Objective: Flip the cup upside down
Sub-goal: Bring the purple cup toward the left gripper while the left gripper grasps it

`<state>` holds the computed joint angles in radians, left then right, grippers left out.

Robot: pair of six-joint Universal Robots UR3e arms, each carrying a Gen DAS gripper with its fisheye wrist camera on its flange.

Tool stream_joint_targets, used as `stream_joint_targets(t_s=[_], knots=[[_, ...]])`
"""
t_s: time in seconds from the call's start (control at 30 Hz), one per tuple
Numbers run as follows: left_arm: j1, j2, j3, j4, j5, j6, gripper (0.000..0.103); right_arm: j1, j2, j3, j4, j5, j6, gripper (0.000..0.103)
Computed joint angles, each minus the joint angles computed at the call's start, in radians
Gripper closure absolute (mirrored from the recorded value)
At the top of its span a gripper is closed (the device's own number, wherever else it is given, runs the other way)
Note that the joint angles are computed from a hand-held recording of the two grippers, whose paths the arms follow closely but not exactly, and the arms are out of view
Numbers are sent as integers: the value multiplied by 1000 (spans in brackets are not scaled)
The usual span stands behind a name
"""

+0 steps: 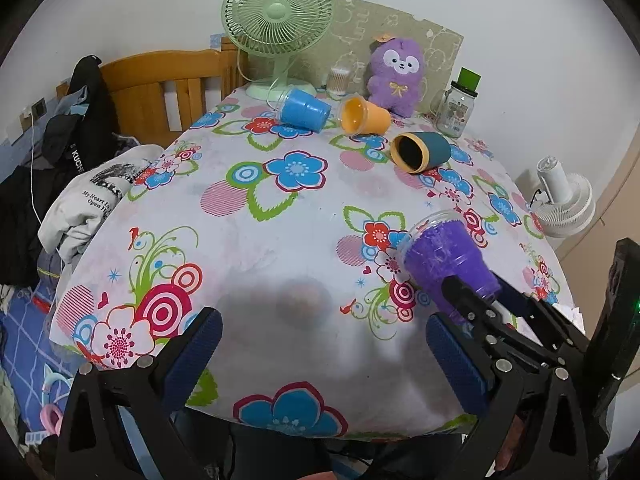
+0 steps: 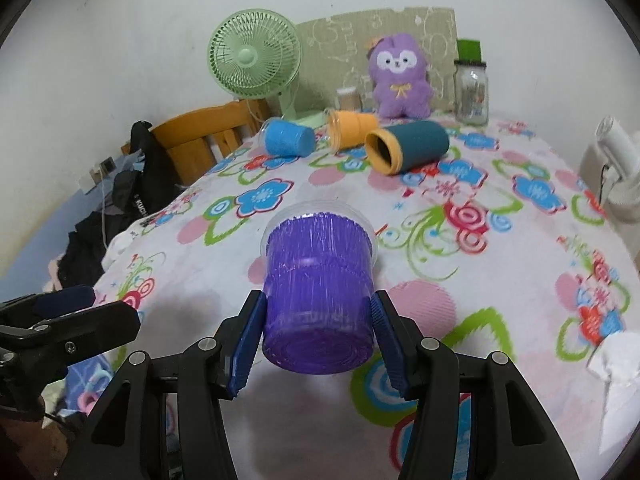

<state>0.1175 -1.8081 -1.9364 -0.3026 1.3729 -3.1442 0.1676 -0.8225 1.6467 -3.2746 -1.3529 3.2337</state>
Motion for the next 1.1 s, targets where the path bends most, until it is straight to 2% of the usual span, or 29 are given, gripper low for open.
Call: stream_joint_targets(t_s=[0.1, 0.17, 0.23, 0.53, 0.67, 0.73, 0.93, 1.1], knots=[[-5, 13, -10, 9, 7, -4, 0, 8, 3, -6, 35, 16, -4, 41], [-6, 20, -17, 17, 8, -11, 0, 13, -3, 11, 22, 18, -10, 19], [-8, 23, -19, 21, 8, -20, 0, 6, -15, 57, -41, 33, -21, 14], [-66, 2, 18, 20, 36, -50, 0, -140, -145, 289, -144, 155, -24, 14], [-105, -30, 70, -8, 27, -56, 0, -227, -218, 420, -220, 188, -68, 14], [-132, -50, 105, -21, 31, -57, 0, -290, -254, 504, -309, 204, -68, 14], [-239, -179, 246, -26, 65, -89, 0, -485, -312, 675, -433, 328, -45, 10], [-307, -321, 362, -28, 145, -111, 0, -588, -318, 762, -480, 389, -75, 10]])
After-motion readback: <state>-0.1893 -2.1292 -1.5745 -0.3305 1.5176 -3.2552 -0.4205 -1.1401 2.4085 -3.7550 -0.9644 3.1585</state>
